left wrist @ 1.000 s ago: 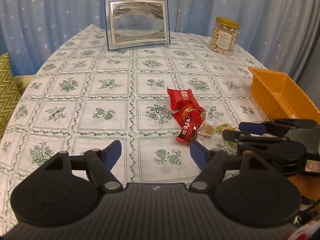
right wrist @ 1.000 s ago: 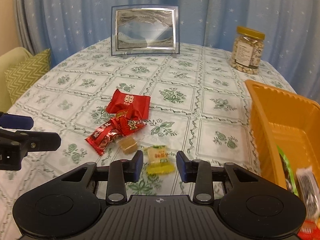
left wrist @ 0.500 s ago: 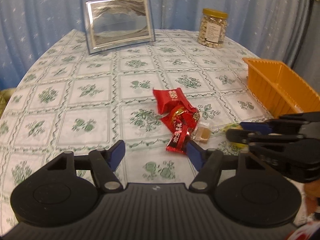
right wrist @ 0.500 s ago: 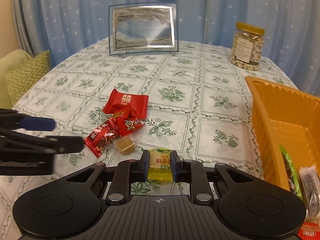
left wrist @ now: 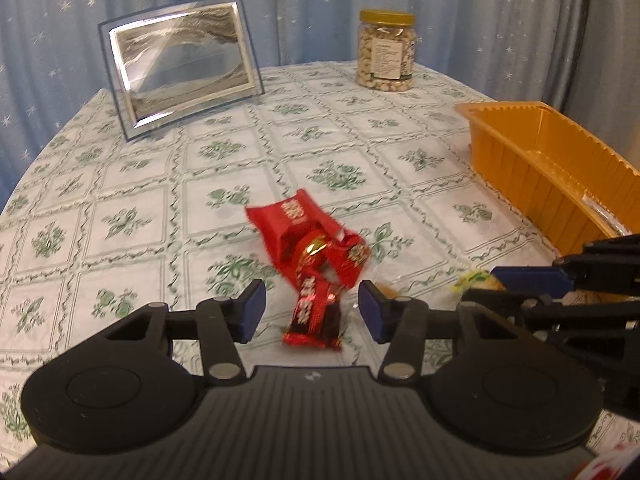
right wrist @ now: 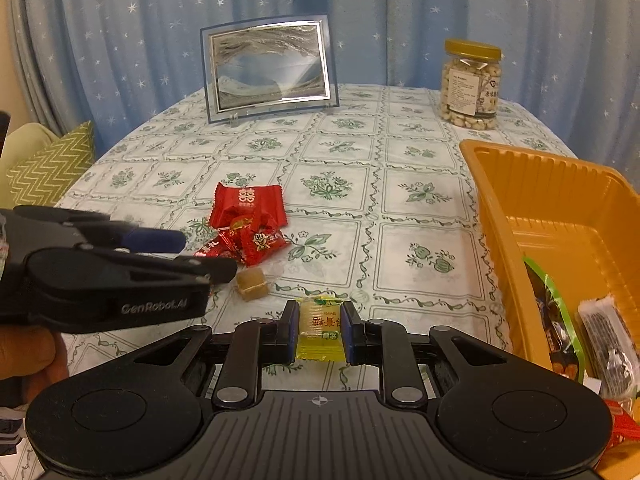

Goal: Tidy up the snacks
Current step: 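Grasp the red candy wrapper with the left tool, then carry the red candy and yellow candy over the orange tray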

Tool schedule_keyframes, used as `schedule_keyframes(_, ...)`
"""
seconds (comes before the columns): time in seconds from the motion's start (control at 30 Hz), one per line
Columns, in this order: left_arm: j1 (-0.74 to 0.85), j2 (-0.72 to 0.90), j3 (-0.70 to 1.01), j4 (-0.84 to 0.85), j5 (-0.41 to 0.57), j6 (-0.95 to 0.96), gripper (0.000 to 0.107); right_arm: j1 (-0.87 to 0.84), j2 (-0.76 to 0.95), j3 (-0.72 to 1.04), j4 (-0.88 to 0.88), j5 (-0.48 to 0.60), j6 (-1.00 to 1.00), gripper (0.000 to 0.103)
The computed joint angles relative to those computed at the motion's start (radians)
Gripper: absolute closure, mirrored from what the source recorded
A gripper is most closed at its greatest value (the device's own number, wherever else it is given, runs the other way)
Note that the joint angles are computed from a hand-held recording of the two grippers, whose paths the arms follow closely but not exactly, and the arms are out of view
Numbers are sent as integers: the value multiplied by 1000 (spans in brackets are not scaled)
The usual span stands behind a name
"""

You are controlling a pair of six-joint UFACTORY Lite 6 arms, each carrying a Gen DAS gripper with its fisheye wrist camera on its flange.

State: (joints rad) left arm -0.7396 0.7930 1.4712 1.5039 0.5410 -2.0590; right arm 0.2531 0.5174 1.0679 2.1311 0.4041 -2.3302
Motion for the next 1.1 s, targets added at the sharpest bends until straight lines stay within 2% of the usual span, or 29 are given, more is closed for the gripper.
schedule_keyframes(0.13,-4,47,70,-80,29,122,69,-2,-13,-7,0,-1,6,81)
schedule_keyframes(0.2,1,51,78,-122,22,157,81,-2,-21,-11,-5,-1,16,81)
schedule_keyframes(0.23,4,47,72,-135,10,158,84,-3,-25,-12,-10,-1,23,81)
schedule_keyframes(0.47,-52,-60,-68,-155,30,37,86,-17,-97,-75,-23,5,54,81)
schedule_keyframes(0.77,-239,-226,-204,-302,164,-67,86,-65,-340,-300,-80,10,127,81)
schedule_keyframes(0.87,-308,-266,-214,-367,216,-93,86,-94,-450,-387,-149,8,200,81)
schedule_keyframes(1.1,-456,-301,-158,-478,347,-99,86,-199,-750,-577,-443,17,463,81)
